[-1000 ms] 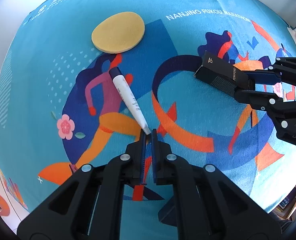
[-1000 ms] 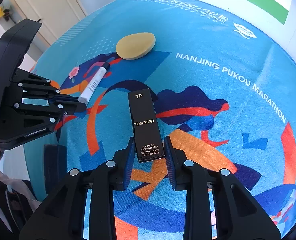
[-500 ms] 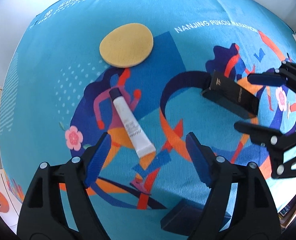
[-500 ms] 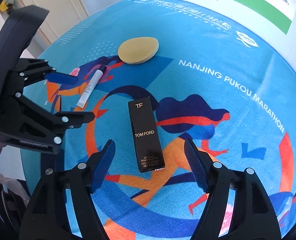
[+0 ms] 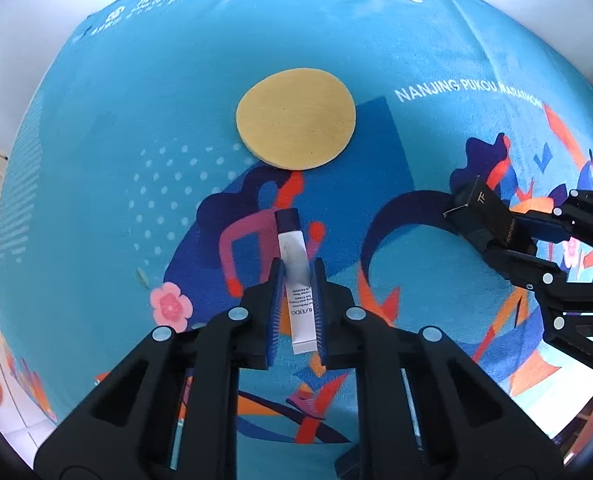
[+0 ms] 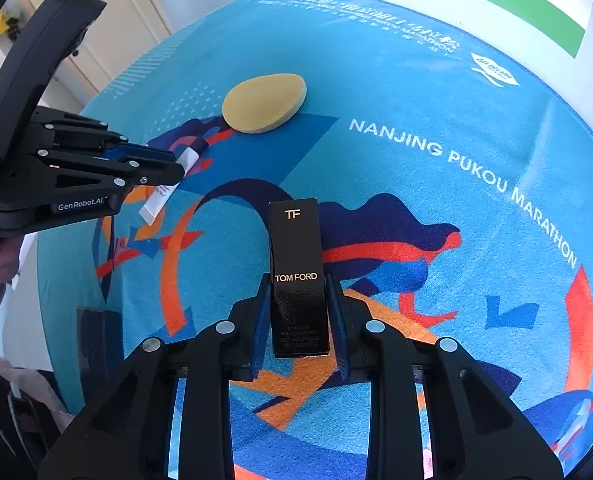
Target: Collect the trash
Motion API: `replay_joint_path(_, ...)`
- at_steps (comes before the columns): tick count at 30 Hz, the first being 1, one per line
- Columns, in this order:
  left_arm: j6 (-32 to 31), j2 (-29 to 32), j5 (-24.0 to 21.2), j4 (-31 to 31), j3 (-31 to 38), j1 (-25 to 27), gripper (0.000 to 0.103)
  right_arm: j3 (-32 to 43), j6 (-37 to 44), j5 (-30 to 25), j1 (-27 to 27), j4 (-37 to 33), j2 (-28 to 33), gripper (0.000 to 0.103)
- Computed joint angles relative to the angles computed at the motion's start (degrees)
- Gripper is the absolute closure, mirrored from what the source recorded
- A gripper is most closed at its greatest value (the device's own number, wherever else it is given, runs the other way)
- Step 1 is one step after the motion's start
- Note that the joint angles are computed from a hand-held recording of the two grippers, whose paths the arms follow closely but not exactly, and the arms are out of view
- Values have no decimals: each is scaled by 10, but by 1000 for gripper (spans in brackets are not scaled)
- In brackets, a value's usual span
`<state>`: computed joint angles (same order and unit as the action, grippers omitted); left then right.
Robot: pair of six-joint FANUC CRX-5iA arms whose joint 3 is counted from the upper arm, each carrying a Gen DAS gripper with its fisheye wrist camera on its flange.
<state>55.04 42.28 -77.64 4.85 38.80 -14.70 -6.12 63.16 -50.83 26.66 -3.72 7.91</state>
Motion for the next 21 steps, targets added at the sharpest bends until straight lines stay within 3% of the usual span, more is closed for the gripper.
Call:
replay_joint_path(5,-8,-7,0,1,-7,5,94,4,3,-7,3,4,-2,76)
replay_joint_path(7,-12,-19,8,4,-23,7,103,10,6,-9,2,5,-1,76)
replay_joint_path(17,-35,-87,51,18,-109,26,103,20,0,-17,25,37,-16,76)
replay_joint_path(21,-39,-106,62,23,-130,42,103,55,16,-29,30,42,5,76)
